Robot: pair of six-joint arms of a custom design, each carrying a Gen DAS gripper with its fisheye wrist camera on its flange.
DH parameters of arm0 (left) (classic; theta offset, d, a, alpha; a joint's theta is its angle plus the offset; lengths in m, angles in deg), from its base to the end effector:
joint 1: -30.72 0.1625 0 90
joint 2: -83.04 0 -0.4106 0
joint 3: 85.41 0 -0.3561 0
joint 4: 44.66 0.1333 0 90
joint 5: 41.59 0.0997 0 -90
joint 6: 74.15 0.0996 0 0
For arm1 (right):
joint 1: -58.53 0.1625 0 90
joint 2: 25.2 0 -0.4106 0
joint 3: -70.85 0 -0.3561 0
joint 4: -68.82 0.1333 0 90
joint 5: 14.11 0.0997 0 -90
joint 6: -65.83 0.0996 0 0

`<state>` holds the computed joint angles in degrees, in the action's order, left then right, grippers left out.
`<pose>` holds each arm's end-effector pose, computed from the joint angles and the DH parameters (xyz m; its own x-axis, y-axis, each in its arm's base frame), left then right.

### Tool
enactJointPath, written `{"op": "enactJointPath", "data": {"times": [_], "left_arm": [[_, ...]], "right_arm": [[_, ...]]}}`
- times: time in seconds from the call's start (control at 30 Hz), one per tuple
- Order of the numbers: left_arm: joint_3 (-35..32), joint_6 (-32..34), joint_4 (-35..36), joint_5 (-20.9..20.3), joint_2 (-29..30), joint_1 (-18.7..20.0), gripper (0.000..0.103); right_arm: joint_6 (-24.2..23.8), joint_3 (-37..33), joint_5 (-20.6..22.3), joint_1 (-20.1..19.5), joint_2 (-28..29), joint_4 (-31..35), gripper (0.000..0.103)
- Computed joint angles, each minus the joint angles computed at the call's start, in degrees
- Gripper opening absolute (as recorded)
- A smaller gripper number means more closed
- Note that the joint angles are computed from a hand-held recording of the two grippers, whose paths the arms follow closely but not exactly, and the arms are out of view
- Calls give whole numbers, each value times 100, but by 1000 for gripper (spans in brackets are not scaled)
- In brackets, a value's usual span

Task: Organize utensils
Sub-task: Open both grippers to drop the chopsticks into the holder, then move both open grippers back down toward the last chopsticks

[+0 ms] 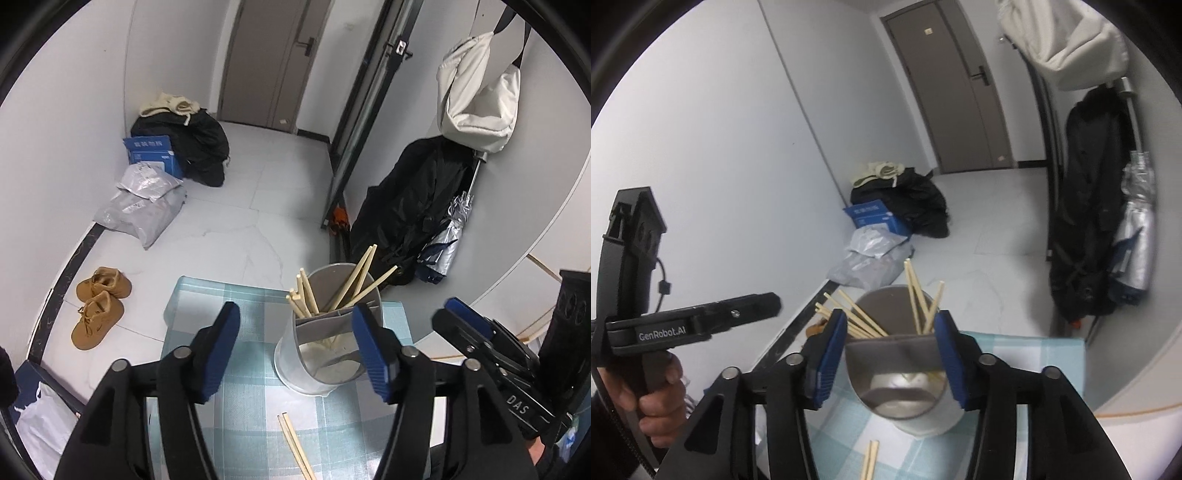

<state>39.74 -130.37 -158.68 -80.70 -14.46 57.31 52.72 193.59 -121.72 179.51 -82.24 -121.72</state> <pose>-0.2253 -0.3483 0.3353 -0.8743 -0.0454 -0.4832 0.2980 0.7355 -0.6084 0.3489 -0.3807 0.1615 -0.7867 -0.4931 0.3714 -0.6170 0.6077 -0.5001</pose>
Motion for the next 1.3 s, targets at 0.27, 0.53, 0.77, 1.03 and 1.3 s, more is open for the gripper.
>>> {"op": "enactJointPath", "data": {"times": [0.27,0.53,0.77,1.03,1.3], "left_arm": [[223,-1044,920,453,-382,-656,76],[503,-1918,1846,734,-701,-1283,82],[665,-2916,2819,870,-911,-1750,91],[1000,-3152,2929,684,-1082,-1920,91],[1429,-3110,2541,251,-1190,-1813,91]], "right_arm": [[143,543,-245,251,-273,-618,67],[156,1054,-560,575,-315,-1321,80],[113,1454,-704,748,-197,-2032,85],[-1,1798,-1051,901,231,-3069,98],[-24,2098,-1154,838,567,-3351,98]]}}
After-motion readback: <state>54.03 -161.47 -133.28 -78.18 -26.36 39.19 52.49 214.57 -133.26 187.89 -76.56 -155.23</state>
